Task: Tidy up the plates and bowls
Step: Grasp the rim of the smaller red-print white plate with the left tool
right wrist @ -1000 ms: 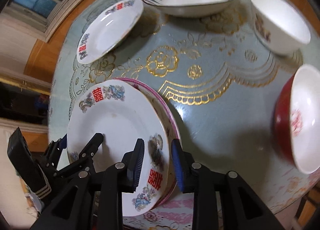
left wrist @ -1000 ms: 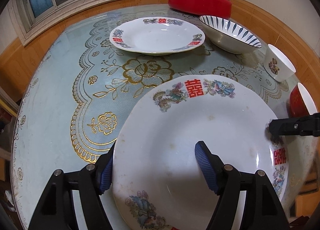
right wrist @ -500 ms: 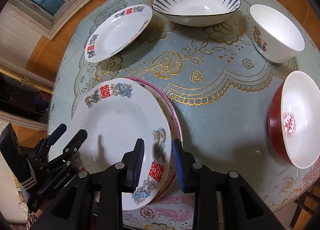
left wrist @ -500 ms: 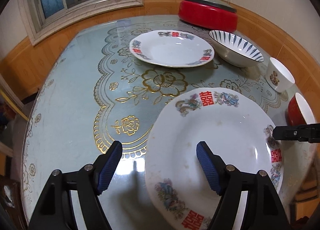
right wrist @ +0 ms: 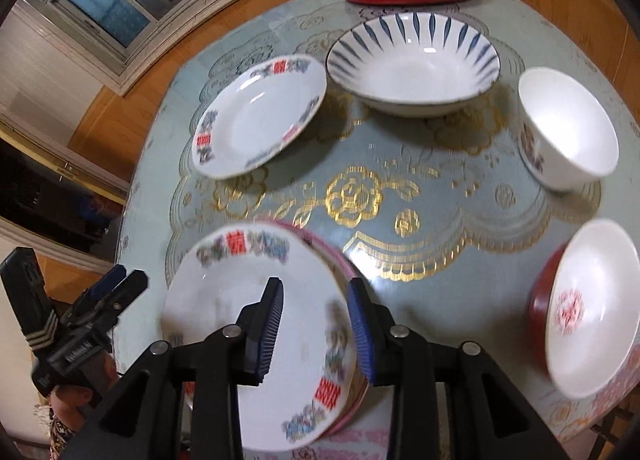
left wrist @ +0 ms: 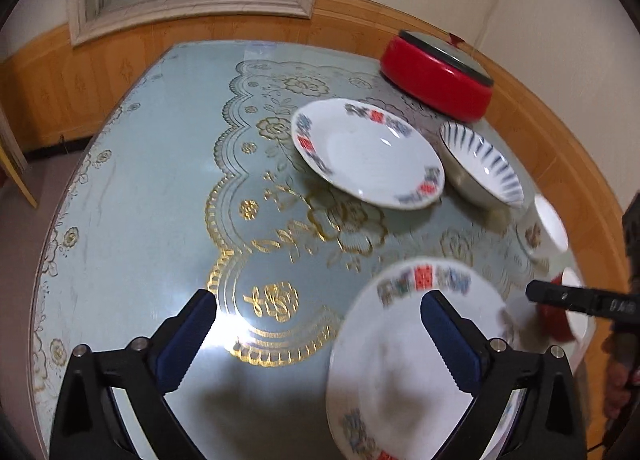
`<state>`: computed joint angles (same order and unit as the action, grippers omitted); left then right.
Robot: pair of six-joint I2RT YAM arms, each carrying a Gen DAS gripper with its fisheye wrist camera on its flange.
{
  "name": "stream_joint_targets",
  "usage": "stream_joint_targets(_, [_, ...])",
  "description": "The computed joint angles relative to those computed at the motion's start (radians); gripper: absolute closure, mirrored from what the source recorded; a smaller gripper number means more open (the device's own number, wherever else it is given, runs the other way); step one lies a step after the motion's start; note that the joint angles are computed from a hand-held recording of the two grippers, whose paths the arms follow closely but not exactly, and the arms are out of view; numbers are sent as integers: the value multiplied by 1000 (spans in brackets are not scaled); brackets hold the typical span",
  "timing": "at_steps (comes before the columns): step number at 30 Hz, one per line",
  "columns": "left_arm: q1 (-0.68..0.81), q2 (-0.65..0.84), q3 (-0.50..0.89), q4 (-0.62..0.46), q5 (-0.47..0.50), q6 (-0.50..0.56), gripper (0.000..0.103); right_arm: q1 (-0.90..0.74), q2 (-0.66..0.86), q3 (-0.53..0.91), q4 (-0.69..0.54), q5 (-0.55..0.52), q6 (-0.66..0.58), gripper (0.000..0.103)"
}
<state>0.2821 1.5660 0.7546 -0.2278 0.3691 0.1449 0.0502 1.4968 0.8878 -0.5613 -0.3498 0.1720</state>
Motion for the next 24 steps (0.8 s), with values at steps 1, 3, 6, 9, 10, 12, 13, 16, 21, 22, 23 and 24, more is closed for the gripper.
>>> stream_joint_targets(1, [6, 31, 35, -9, -2, -2, 0, -1, 16, 19, 1, -1, -1, 64])
stream_joint_targets(3, [12, 91, 103, -21, -9, -4, 0, 0, 68, 73, -4, -5, 0, 61])
stream_joint_targets(6, [7, 197, 228, -64, -19, -17, 0, 1, 152, 158, -6, -32, 14, 60])
stream_joint_targets(9, [3, 311, 366, -122, -18, -44, 0, 7, 242, 242, -5, -42, 35, 59])
stream_joint_targets(10, [4, 340, 401, -138, -10, -54, 0, 12, 282, 282, -11, -34, 45, 59])
stream_joint_targets(12, [5, 415, 491, -171, 10, -84, 0, 24, 347, 347, -27, -16, 62, 59])
stream_joint_targets(13, [3, 441, 522, -174, 11, -94, 0, 29, 375, 376, -34, -10, 65, 59])
stream_joint_targets(16, [-11, 506, 604, -178, 4, -105, 0, 41, 469, 468, -47, -12, 99, 59])
stream_joint_targets(21, [-41, 656, 791, -230, 15, -104, 0, 56, 614, 630, -83, -24, 128, 59])
stream_joint_targets(22, [-44, 692, 839, -260, 23, -103, 0, 57, 645, 668, -102, -12, 144, 59])
stream_joint_targets(23, [-47, 725, 886, -292, 30, -102, 0, 56, 671, 698, -116, -9, 165, 59])
stream_joint_targets(24, [-49, 751, 921, -314, 37, -105, 0, 53, 698, 725, -127, -17, 188, 59])
